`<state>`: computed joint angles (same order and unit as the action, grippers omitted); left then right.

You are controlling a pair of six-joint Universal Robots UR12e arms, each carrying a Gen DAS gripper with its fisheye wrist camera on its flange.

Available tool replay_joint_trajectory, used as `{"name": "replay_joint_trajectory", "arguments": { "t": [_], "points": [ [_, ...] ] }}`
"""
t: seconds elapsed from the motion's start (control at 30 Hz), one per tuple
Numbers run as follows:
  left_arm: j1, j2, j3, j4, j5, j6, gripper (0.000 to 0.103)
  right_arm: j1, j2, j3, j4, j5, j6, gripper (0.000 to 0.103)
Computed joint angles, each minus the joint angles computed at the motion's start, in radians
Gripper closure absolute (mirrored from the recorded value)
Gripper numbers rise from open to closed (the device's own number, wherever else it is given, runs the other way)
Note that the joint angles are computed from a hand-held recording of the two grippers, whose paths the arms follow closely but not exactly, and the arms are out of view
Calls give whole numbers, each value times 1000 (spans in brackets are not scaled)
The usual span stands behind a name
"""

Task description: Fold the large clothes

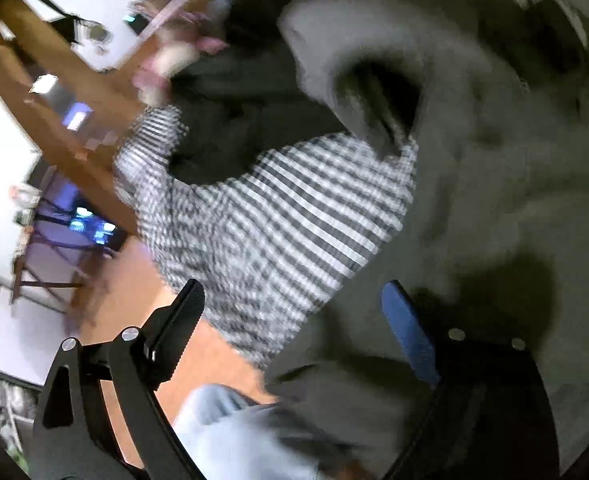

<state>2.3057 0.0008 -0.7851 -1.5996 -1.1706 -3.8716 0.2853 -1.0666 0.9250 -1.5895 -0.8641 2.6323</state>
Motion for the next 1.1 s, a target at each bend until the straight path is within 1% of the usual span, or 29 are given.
{"name": "replay_joint_trajectory", "arguments": {
  "t": [0.03, 0.07, 0.1, 0.13, 0.17, 0.2, 0.23, 0.27, 0.3, 0.33, 0.37, 0.4, 0.43, 0.47, 0.5, 0.53, 0.57, 0.6, 0.63, 0.67, 0.7, 0.73, 0.77, 0.8, 0.83, 0.9, 0.97, 1.03, 1.1],
  "points": [
    [16, -1, -17, 10, -33, -7, 5, -13, 6, -47, 36, 37, -7, 13],
    [29, -3, -26, 17, -56, -17, 5, -39, 24, -128, 113, 109, -25, 11],
    [45, 1, -50, 36, -82, -38, 5, -60, 48, -209, 198, 167, -48, 7],
    [57, 3, -75, 78, -86, -72, 5, -88, 83, -313, 303, 228, -76, 5],
    [67, 4, -101, 133, -88, -97, 5, -114, 116, -408, 385, 284, -86, 3],
    [77, 12, -138, 174, -108, -108, 5, -139, 137, -466, 426, 331, -83, 3],
    [84, 25, -172, 178, -131, -103, 5, -166, 147, -495, 424, 374, -68, 3],
    [88, 43, -224, 188, -139, -94, 5, -198, 159, -523, 381, 406, -38, 3],
    [86, 48, -251, 213, -104, -90, 5, -228, 170, -540, 296, 397, 12, 3],
    [83, 53, -293, 268, -27, -91, 5, -246, 169, -527, 191, 345, 77, 3],
    [80, 58, -318, 306, 47, -108, 5, -256, 163, -497, 86, 274, 145, 3],
    [82, 62, -342, 344, 104, -139, 5, -259, 158, -462, -18, 170, 216, 3],
    [97, 68, -367, 398, 134, -191, 5, -268, 156, -413, -98, 65, 245, 3],
    [114, 68, -367, 447, 122, -220, 5, -262, 159, -389, -137, -40, 261, 3],
    [133, 63, -356, 483, 76, -225, 5, -258, 174, -380, -135, -145, 252, 4],
    [154, 60, -337, 535, 29, -221, 5, -253, 184, -345, -133, -249, 232, 4],
    [161, 57, -321, 578, 24, -219, 5, -239, 193, -329, -120, -344, 222, 4],
    [162, 52, -303, 631, 48, -220, 5, -230, 208, -318, -73, -414, 186, 4],
    [161, 49, -288, 692, 73, -230, 5, -217, 205, -271, -63, -508, 151, 5],
    [163, 55, -294, 731, 76, -247, 5, -209, 183, -200, -94, -567, 117, 10],
    [165, 67, -314, 748, 70, -261, 5, -204, 147, -109, -167, -608, 56, 10],
    [166, 96, -362, 747, 76, -252, 5, -196, 102, -10, -272, -649, -19, 10],
    [164, 113, -392, 739, 85, -231, 5, -197, 52, 89, -375, -661, -65, 10],
    [163, 130, -421, 728, 92, -190, 5, -206, 22, 147, -437, -647, -68, 10],
    [161, 132, -427, 724, 92, -173, 5, -216, 4, 176, -457, -626, -51, 10],
    [163, 134, -435, 721, 83, -163, 5, -233, -11, 184, -423, -590, -52, 10],
    [172, 133, -444, 699, 57, -199, 5, -232, -22, 195, -417, -585, -77, 10],
    [171, 127, -447, 678, 66, -234, 5, -236, -26, 181, -417, -563, -81, 10],
    [162, 119, -441, 678, 110, -221, 5, -241, -19, 172, -500, -545, -27, 10]
  ]
}}
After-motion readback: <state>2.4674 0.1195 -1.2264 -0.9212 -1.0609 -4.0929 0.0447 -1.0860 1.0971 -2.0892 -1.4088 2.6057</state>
